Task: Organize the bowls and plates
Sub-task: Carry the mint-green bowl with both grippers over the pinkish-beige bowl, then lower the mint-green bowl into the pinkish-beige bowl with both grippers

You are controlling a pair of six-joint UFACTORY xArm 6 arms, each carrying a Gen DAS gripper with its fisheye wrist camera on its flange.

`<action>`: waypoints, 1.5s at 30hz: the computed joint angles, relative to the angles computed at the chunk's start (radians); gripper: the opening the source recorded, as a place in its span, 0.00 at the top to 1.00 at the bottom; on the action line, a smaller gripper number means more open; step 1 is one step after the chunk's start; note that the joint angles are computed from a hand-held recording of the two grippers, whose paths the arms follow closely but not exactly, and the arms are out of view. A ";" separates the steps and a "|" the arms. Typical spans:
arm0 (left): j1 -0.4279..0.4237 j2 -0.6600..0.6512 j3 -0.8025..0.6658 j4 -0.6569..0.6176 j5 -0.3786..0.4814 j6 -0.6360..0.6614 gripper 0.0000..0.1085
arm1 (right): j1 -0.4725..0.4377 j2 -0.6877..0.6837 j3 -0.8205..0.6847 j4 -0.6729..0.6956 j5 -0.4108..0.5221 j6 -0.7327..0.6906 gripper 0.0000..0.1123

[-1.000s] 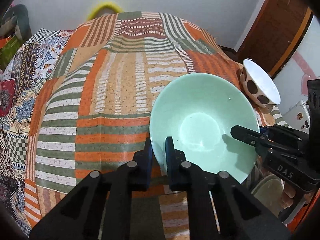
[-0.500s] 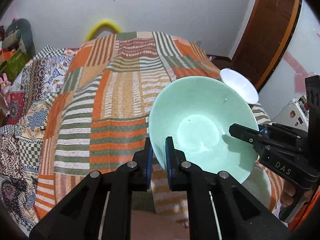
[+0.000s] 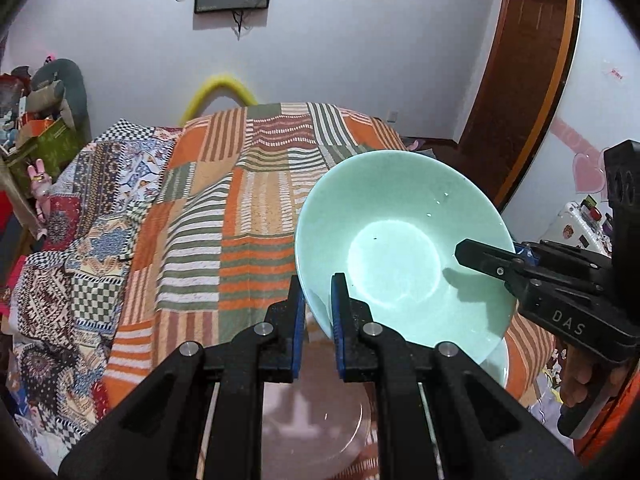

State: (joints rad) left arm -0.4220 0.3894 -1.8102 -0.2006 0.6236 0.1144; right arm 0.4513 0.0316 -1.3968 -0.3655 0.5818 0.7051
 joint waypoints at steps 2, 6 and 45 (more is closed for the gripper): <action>0.003 -0.045 0.060 0.002 -0.022 0.002 0.89 | 0.013 -0.012 0.012 -0.007 -0.008 0.012 0.84; 0.013 -0.127 0.171 -0.003 -0.063 0.004 0.89 | 0.038 -0.025 0.032 -0.015 -0.027 0.035 0.84; 0.123 -0.172 0.462 0.020 -0.024 -0.074 0.89 | 0.142 0.164 0.005 0.262 -0.014 -0.088 0.84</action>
